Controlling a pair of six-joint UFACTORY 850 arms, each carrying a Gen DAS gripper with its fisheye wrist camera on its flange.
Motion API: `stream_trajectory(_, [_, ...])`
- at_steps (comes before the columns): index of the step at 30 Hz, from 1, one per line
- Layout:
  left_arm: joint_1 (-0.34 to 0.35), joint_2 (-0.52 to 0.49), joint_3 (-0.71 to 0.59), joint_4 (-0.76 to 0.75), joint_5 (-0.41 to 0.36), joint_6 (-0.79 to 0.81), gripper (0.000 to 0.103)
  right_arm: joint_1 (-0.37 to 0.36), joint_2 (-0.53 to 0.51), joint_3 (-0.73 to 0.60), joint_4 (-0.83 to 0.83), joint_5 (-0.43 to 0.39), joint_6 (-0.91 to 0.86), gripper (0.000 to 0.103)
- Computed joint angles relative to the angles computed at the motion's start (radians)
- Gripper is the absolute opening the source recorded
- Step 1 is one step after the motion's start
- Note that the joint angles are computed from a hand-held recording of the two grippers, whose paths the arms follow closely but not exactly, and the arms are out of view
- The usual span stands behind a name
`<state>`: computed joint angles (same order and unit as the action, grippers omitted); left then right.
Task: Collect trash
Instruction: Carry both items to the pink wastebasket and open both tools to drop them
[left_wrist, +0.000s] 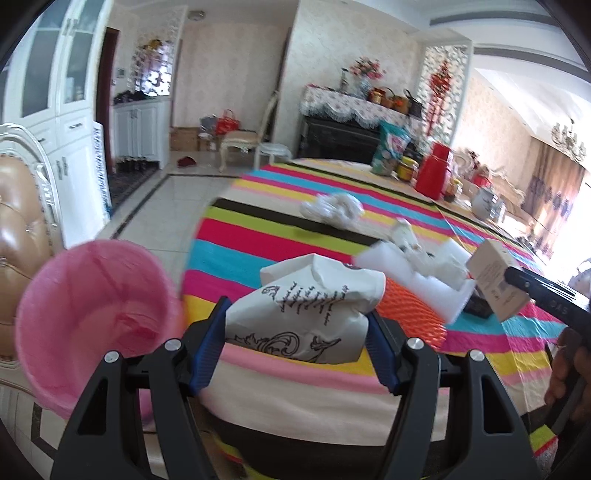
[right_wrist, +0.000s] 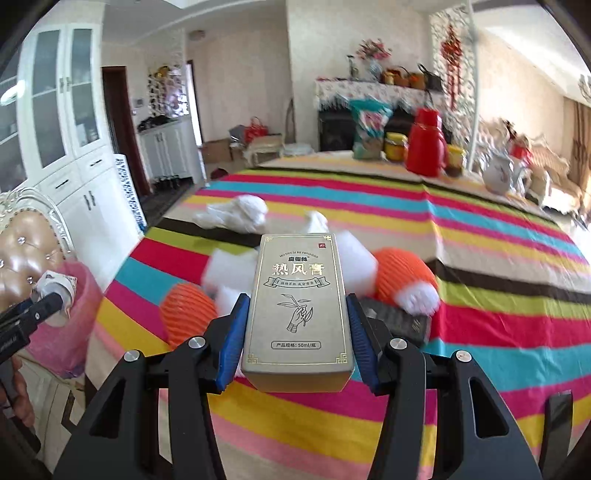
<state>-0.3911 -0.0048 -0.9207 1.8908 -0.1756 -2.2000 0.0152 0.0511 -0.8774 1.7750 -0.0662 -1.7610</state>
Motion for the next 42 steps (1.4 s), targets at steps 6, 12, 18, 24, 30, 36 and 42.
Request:
stream_trajectory(6, [0.081, 0.078, 0.044, -0.059, -0.042, 0.056, 0.066, 0.067, -0.023, -0.048, 0.035, -0.020, -0.065, 0.050])
stream_trajectory(12, [0.180, 0.129, 0.073, -0.135, -0.036, 0.129, 0.066, 0.137, -0.064, -0.106, -0.041, -0.024, -0.001, 0.050])
stream_trajectory(18, [0.269, 0.157, 0.095, -0.226, -0.029, 0.206, 0.066, 0.218, -0.118, -0.169, -0.177, -0.066, 0.132, 0.050])
stream_trajectory(24, [0.310, 0.146, 0.100, -0.291, -0.030, 0.270, 0.066, 0.314, -0.184, -0.236, -0.141, -0.127, 0.082, 0.050])
stream_trajectory(30, [0.353, 0.154, 0.115, -0.309, -0.009, 0.276, 0.066, 0.396, -0.259, -0.312, -0.226, -0.163, 0.147, 0.050])
stream_trajectory(36, [0.388, 0.177, 0.127, -0.281, 0.013, 0.239, 0.067, 0.460, -0.346, -0.395, -0.363, -0.179, 0.269, 0.050])
stream_trajectory(42, [0.396, 0.182, 0.124, -0.306, 0.022, 0.272, 0.067, 0.503, -0.410, -0.450, -0.479, -0.196, 0.361, 0.051])
